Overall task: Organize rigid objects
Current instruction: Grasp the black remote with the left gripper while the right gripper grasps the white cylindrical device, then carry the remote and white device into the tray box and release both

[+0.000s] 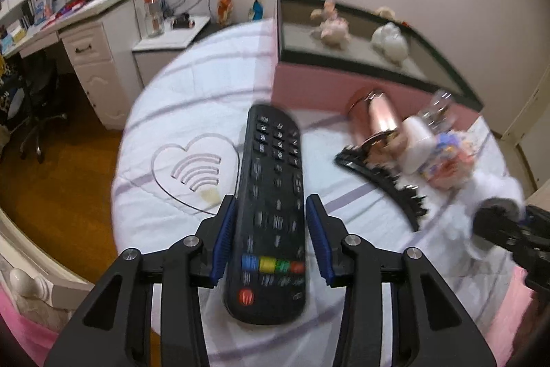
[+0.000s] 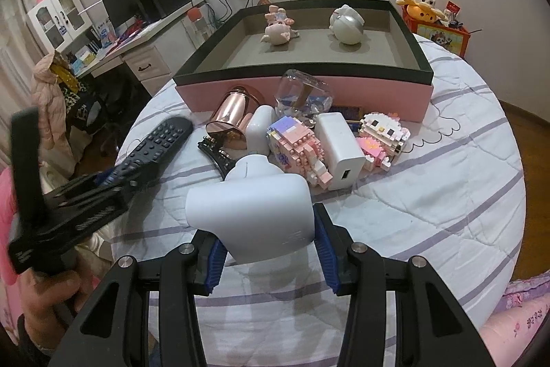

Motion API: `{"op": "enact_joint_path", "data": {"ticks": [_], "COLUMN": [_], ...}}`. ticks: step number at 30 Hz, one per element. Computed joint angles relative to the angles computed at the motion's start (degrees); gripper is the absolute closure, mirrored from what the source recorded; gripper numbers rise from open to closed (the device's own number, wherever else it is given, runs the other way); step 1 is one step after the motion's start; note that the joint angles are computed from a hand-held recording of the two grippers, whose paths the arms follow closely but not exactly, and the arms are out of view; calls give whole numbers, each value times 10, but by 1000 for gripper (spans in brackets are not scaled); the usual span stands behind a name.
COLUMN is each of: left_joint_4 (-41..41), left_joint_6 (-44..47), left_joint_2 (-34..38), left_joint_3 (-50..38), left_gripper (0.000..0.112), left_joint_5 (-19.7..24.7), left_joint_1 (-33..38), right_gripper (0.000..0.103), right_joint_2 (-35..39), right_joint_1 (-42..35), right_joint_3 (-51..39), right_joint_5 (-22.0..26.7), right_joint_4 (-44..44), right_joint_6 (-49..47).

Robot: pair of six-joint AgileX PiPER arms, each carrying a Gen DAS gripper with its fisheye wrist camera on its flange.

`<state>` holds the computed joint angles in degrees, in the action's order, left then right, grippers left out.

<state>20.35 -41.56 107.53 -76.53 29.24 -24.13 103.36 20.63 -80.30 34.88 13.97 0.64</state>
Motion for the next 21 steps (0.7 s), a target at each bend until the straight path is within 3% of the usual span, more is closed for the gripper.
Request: {"op": "enact_joint_path", "data": {"ticks": [6, 8, 14, 21], "left_joint_4": [34, 31, -34, -30], "left_joint_6": [1, 8, 51, 49], "left_joint_2": [27, 27, 0, -44], "left_joint_3": [-35, -32, 10, 18], "left_gripper": [64, 68, 69, 69], "left_joint_5": [16, 10, -34, -31], "left_joint_1": [-6, -5, 16, 6], "right_gripper": [56, 56, 56, 56], "right_joint_2": [-1, -1, -3, -13], "right_joint_1": [2, 2, 2, 4], "right_joint_3": [2, 1, 0, -4], "right_joint_5": [1, 2, 2, 3], "right_joint_4": [-8, -10, -14, -15], "right_joint_6": [6, 8, 12, 11]}}
